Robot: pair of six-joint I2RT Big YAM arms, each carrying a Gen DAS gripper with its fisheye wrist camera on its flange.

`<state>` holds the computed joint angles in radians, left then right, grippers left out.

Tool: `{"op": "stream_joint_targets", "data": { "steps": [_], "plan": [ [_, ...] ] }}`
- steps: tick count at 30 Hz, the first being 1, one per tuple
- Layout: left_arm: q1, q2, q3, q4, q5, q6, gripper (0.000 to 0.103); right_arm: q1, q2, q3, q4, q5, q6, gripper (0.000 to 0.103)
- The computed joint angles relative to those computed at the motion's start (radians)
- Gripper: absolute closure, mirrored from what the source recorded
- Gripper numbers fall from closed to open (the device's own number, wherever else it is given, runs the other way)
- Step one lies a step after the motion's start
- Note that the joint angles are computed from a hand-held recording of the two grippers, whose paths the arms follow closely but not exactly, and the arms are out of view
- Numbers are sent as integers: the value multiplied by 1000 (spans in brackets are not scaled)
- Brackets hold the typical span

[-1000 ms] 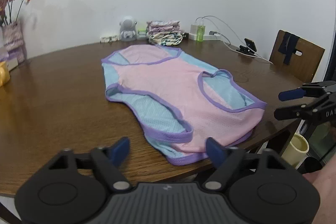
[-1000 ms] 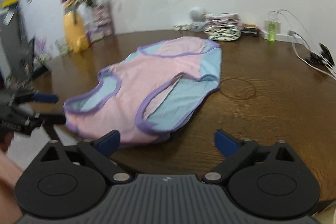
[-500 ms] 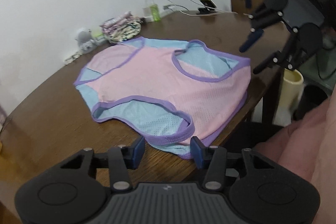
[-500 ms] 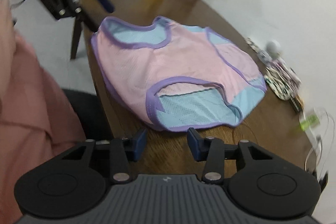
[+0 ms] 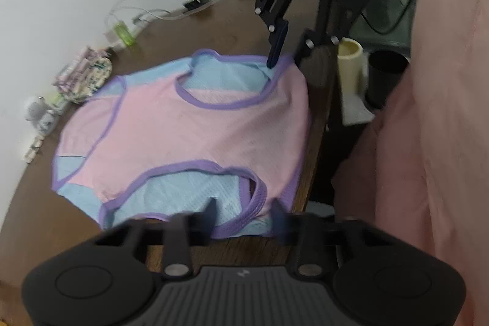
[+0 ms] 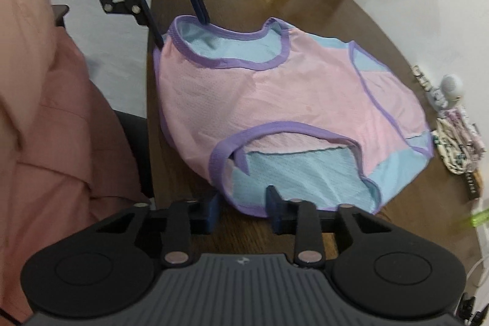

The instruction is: Fold clothes

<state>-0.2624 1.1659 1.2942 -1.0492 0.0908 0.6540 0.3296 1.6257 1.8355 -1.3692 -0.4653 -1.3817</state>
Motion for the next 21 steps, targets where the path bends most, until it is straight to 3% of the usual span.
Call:
{"op": "stream_joint_targets", "data": {
  "steps": [3, 7, 13, 21],
  "plan": [
    [22, 16, 21, -30, 48, -9, 99, -1, 16, 24, -31, -3, -5, 92],
    [37, -9, 2, 20, 70, -35, 99, -10, 24, 40, -43, -23, 17, 95],
    [25, -41, -25, 78, 55, -126, 100, -25, 23, 55, -50, -78, 73, 96],
    [-35, -114, -58, 39, -2, -221, 100, -44, 40, 103, -179, -130, 75, 96]
  ]
}}
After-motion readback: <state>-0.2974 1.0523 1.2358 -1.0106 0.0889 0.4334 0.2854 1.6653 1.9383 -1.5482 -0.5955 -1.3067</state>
